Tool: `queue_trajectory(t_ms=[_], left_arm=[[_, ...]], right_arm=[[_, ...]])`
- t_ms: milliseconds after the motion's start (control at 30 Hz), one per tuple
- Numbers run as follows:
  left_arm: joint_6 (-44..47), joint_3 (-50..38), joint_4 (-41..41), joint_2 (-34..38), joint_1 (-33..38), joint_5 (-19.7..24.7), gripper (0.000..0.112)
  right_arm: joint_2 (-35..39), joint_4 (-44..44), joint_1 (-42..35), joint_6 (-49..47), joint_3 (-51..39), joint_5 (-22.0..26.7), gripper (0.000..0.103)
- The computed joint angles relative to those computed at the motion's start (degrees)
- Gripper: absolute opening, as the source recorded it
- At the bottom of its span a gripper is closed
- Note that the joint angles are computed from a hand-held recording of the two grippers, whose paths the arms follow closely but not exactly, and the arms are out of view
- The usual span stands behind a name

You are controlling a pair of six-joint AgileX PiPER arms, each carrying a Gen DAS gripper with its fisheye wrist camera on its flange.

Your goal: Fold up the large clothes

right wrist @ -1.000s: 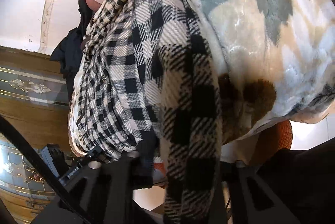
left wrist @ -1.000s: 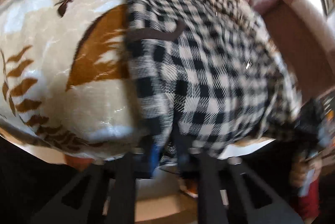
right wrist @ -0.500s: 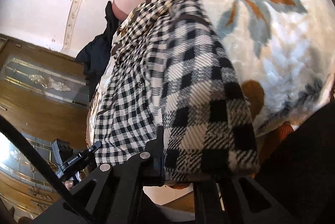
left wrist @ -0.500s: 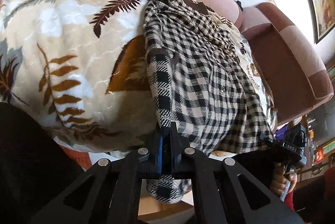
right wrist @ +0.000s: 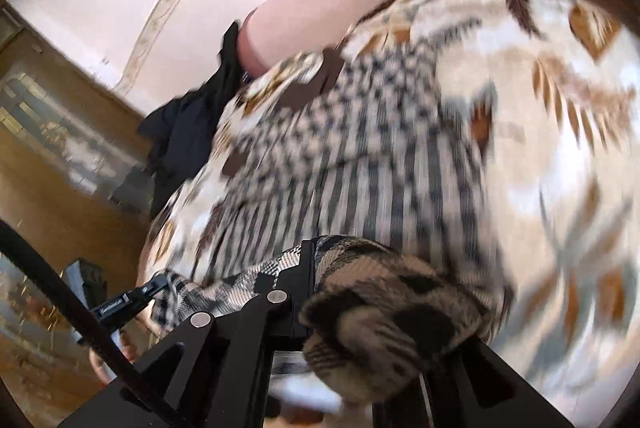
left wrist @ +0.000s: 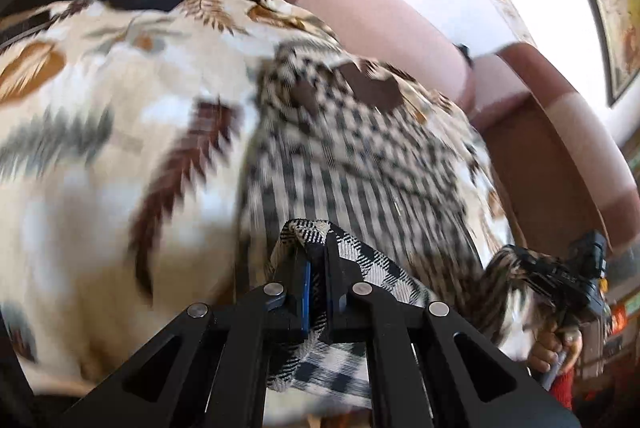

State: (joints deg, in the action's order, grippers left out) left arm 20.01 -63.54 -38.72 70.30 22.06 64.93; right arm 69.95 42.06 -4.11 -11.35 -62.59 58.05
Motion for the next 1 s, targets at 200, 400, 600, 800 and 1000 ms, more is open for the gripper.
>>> queue_trajectory(t_ms=[200, 400, 600, 800, 1000], left_arm=[[-12.50, -16.67, 10.05, 16.50, -10.74, -12.42, 0.005], [-15.67, -30.04, 10.97, 30.47, -12.44, -12.93, 0.005], [-15.06, -36.88, 4.82, 38.34, -10.95, -11.79, 0.005], [-15.15, -41.49, -5.30, 43.52, -8.39, -10.79, 0.010], [-18.07, -38.30, -10.23, 42.30, -6.42, -17.65, 0.067]], right_arm=[[18.31, -9.93, 4.74, 12.70, -16.04, -11.22, 0.007], [32.18, -15.31, 4.94, 19.52, -26.65, -13.32, 0.007], [39.25, -4.58, 0.02, 14.43, -31.05, -10.99, 0.007], [44.85, 0.69, -1.46, 14.96, -36.59, -9.88, 0.011], [47.46, 2.17, -0.80, 17.44, -39.46, -15.30, 0.064]])
